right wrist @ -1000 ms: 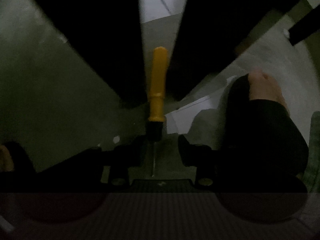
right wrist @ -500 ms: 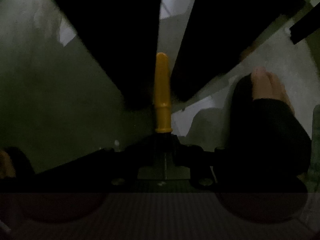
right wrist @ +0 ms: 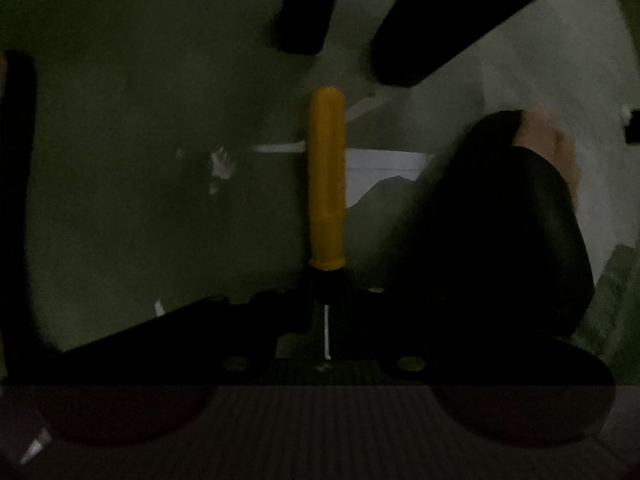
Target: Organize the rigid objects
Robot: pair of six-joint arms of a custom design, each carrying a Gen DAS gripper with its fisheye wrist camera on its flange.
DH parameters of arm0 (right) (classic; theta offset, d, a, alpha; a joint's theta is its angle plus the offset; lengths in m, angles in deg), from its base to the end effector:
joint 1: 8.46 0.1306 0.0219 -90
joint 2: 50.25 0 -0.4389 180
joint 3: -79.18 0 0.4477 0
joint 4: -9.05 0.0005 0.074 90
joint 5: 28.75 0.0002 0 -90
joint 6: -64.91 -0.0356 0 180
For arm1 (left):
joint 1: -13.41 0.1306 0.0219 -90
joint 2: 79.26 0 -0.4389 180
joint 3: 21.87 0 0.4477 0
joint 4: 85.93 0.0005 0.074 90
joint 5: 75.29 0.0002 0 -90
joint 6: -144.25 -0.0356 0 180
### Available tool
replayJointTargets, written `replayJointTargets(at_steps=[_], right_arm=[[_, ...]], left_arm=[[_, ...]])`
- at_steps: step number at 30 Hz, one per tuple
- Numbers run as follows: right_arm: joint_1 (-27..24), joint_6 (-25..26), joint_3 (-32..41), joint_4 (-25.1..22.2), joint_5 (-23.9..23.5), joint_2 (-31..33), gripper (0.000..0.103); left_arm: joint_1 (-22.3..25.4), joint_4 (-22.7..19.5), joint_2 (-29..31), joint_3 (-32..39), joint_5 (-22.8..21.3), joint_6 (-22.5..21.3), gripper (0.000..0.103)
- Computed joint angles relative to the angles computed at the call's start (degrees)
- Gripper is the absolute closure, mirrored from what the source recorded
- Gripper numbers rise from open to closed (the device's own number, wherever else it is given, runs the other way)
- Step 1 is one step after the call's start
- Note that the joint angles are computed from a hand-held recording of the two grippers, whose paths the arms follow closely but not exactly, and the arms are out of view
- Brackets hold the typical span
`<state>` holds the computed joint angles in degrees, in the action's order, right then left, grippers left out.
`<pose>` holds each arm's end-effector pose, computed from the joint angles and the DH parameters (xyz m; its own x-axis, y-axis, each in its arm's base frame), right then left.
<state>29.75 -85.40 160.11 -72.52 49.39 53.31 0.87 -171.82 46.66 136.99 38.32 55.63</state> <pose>0.3974 0.3215 0.2795 -0.8688 0.3981 0.2946 0.3815 0.9172 -0.1144 0.6988 -0.1706 0.6443 -0.7893 0.1530 -0.5946 0.4156 0.8460 -0.3341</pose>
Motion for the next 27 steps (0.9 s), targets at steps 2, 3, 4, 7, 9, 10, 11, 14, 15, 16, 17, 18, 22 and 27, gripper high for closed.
replayJointTargets(at_steps=[2, 3, 4, 7, 9, 10, 11, 14, 15, 16, 17, 18, 22, 27], right_arm=[[-0.83, 0.33, -1.7, 1.28, -0.91, -1.63, 0.084], [-1.33, 0.16, -2.52, 1.93, -1.19, -2.3, 0.084], [-1.64, 0.18, -3.24, 2.32, -1.6, -2.95, 0.085], [-2.35, 0.92, -4.85, 4.63, -1.81, -5.12, 0.073], [-2.63, 1.88, -5.87, 6.11, -1.06, -6.36, 0.062], [-2.65, 2.07, -6.1, 6.68, 0.02, -6.81, 0.061], [-2.65, 2.13, -6.17, 6.94, 1.75, -7.14, 0.061], [-3.03, 0.59, -5.74, 7.4, 6.68, -6.93, 0.061], [-3.11, 0.09, -5.65, 7.76, 7.87, -6.99, 0.061], [-3.14, 0.17, -5.56, 7.71, 9.27, -6.89, 0.061], [-3.0, 0.16, -5.36, 7.35, 10.15, -6.66, 0.061], [-2.87, -0.07, -5.27, 7.37, 10.39, -6.37, 0.061], [-2.57, 0.53, -4.81, 7.85, 8.6, -5.5, 0.063], [-1.74, -0.56, -4.46, 6.77, 7.35, -5.11, 0.077]], left_arm=[[-0.16, -0.46, 0.27, 0.38, -0.68, -0.06, 0.017], [-0.23, -0.46, 0.26, 0.34, -0.93, -0.07, 0.017], [-0.3, -0.24, 0.1, 0.08, -1.04, -0.06, 0.017], [-0.33, 0.31, -0.23, -0.44, -1.17, 0.1, 0.017], [-0.26, 0.34, -0.33, -0.57, -0.98, 0.27, 0.017], [-0.24, 0.22, -0.31, -0.53, -0.94, 0.19, 0.017], [-0.23, 0.05, -0.19, -0.3, -0.9, 0.06, 0.017], [-0.19, -0.64, 0.37, 0.71, -0.79, -0.04, 0.017], [-0.15, -1.07, 0.74, 1.38, -0.69, 0.03, 0.017], [-0.09, -1.27, 1.01, 1.87, -0.47, 0.16, 0.017], [-0.06, -1.24, 1.05, 1.95, -0.33, 0.21, 0.017], [-0.04, -1.28, 1.09, 2.02, -0.33, 0.18, 0.017], [-0.1, -2.39, 1.79, 3.1, -0.63, 0.09, 0.017], [-0.1, -3.5, 2.76, 4.7, -0.49, -0.11, 0.017]])
